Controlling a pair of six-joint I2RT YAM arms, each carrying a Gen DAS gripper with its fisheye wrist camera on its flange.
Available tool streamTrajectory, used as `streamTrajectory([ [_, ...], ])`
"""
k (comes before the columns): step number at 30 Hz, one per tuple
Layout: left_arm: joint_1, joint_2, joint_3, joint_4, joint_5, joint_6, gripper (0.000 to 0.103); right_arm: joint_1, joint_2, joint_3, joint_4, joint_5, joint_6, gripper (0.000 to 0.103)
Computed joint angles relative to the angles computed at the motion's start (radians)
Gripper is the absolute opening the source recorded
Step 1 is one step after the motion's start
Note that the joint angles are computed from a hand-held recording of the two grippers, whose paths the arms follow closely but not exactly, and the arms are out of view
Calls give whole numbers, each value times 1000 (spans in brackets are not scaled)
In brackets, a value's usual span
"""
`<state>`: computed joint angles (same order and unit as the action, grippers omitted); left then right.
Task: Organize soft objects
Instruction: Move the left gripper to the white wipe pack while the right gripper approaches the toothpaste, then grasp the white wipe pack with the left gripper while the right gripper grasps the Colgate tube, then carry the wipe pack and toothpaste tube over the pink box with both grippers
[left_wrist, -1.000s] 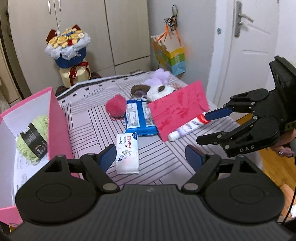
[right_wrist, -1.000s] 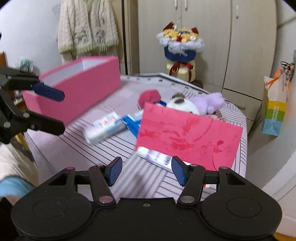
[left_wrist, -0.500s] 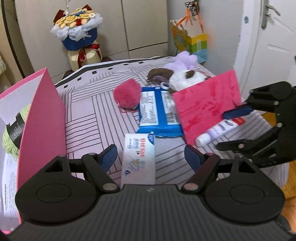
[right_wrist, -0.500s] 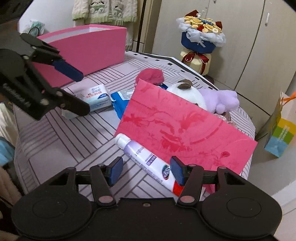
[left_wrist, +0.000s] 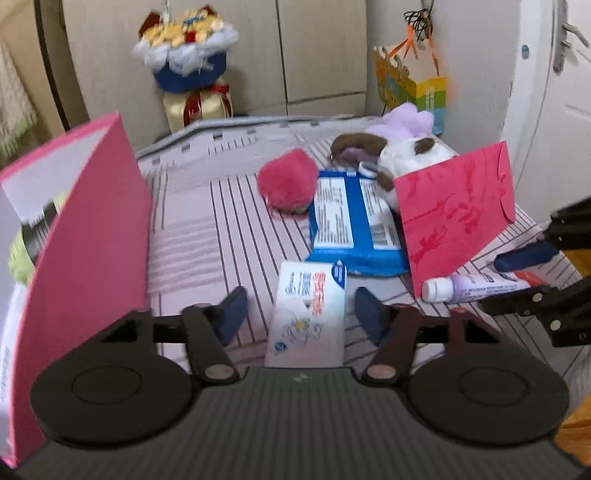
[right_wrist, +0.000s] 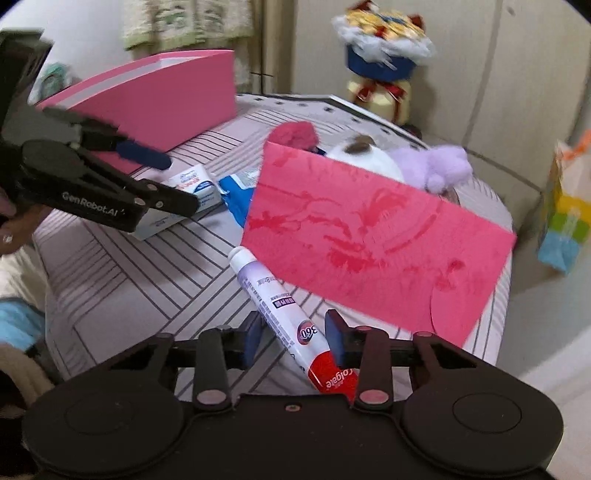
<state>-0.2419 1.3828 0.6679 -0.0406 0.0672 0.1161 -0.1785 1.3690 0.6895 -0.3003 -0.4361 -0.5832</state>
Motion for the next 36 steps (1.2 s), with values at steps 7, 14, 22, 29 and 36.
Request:
streamTrajectory([
  [7, 57, 68, 81, -122, 109, -91, 42, 22, -3, 25, -81, -33, 59, 40],
  [14, -8, 53, 13, -9, 11, -129, 45, 64, -16, -107, 174, -41, 136, 35],
  [22, -77, 14, -103, 149, -99, -135, 47, 132, -132, -294, 403, 47, 315, 31],
  [29, -68, -35, -131, 131, -102, -162, 39, 177, -134, -340, 505, 110, 411, 29],
  [36, -45, -148, -191, 108, -88, -211, 39, 226, -164, -372, 537, 105, 473, 28],
])
